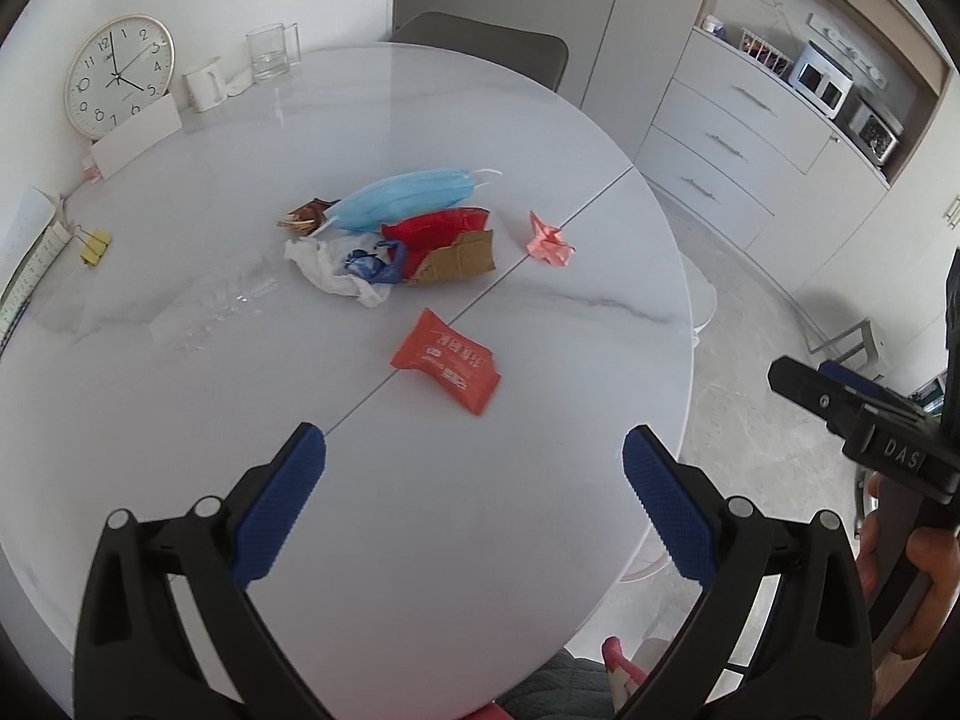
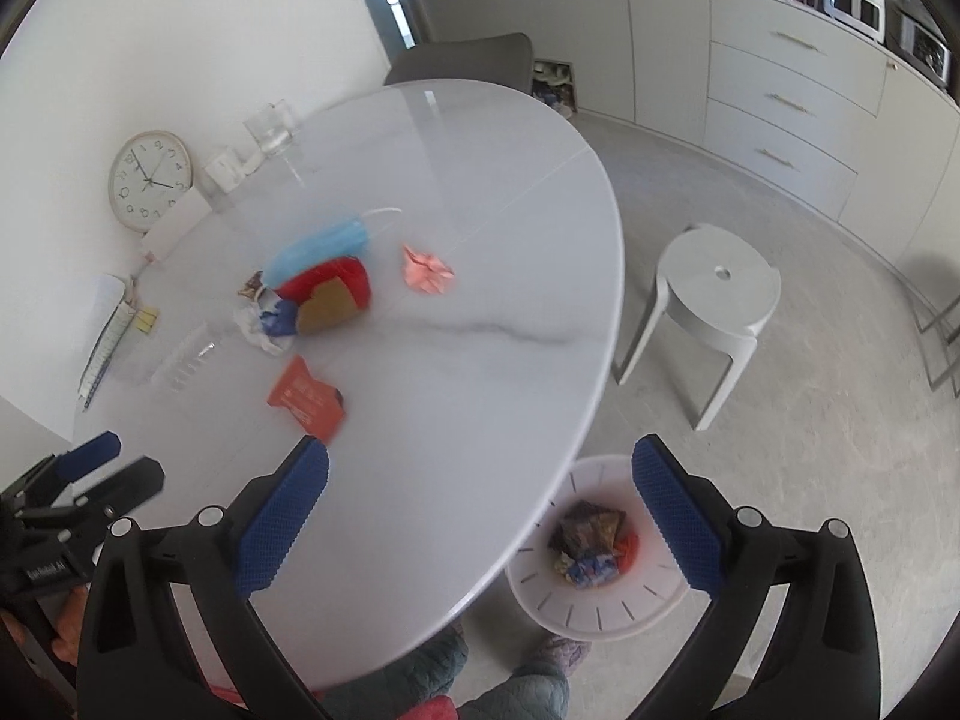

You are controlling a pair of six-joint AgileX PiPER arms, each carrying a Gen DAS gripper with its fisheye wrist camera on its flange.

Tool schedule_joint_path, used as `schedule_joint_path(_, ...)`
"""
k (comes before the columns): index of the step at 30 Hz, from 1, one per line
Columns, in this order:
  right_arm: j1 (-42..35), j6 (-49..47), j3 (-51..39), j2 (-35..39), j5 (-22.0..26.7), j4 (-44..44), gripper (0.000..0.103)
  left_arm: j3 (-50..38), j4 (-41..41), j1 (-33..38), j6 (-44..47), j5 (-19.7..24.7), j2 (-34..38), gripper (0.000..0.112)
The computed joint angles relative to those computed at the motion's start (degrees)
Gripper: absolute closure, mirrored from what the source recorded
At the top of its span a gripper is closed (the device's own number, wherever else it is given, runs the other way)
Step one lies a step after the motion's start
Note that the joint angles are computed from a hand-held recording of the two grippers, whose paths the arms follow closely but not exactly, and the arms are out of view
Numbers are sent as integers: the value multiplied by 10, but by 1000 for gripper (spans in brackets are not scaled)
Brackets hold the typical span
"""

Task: Collect trash
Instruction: 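Move the left tool down to the red snack packet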

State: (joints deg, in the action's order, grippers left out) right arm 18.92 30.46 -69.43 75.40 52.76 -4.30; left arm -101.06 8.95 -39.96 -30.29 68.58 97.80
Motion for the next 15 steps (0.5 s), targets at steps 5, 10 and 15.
schedule_joint_path(5,10,-5,-41,38,-3,-11,2,4,1,10,0,-13,13,17)
schedule_joint_path(10,11,-17,-71,77,-8,-25,2,-16,-8,18,4,-23,54,17)
schedule_joint_path(15,-14,-64,-103,123,-11,-5,2,-75,-3,23,-8,-8,127,17)
